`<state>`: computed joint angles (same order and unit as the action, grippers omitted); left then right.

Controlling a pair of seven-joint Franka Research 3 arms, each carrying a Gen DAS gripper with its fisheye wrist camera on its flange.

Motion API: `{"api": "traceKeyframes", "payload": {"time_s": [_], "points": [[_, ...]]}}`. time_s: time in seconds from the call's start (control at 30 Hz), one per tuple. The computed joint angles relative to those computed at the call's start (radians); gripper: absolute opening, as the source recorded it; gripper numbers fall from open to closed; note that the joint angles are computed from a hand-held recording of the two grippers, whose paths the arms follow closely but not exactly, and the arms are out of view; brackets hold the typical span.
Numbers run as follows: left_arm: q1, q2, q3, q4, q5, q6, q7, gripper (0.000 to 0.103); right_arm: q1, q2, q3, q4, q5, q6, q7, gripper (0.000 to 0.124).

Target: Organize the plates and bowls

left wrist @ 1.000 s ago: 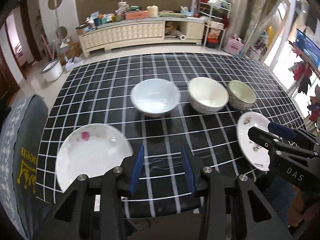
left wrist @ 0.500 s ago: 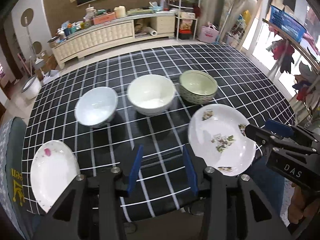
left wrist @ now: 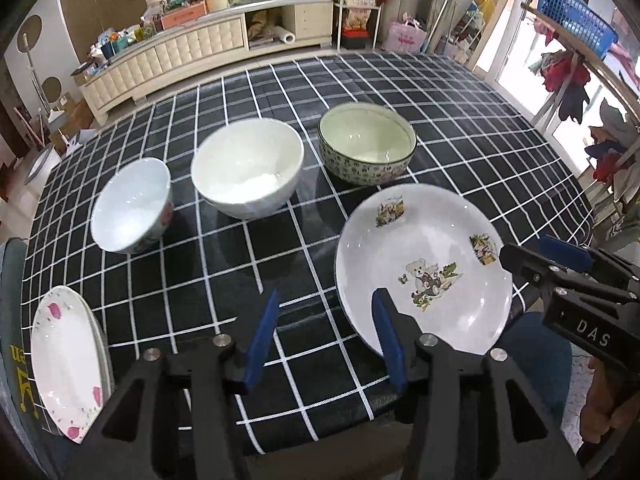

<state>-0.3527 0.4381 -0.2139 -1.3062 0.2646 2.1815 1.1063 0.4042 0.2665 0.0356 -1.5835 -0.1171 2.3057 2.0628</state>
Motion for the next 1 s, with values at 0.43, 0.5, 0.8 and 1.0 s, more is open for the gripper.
{"api": "traceKeyframes", "payload": {"time_s": [0.43, 0.5, 0.8, 1.0], "points": [[-0.025, 0.159, 0.008, 0.155, -0.029, -0.088, 0.004, 0.046, -0.023, 0.058, -0.009, 0.03, 0.045, -0.064, -0.036, 0.063], [-0.027, 0.175, 0.01, 0.168, -0.031, -0.093, 0.007, 0.046, -0.029, 0.064, -0.007, 0.031, 0.063, -0.06, -0.05, 0.063], [-0.019, 0.238, 0.003, 0.235, -0.074, -0.123, 0.04, 0.038, -0.028, 0.085, -0.01, 0.043, 0.087, -0.057, -0.071, 0.063], [-0.026, 0.268, 0.003, 0.277, -0.089, -0.123, 0.062, 0.029, -0.034, 0.102, -0.008, 0.052, 0.11, -0.043, -0.095, 0.045]]}}
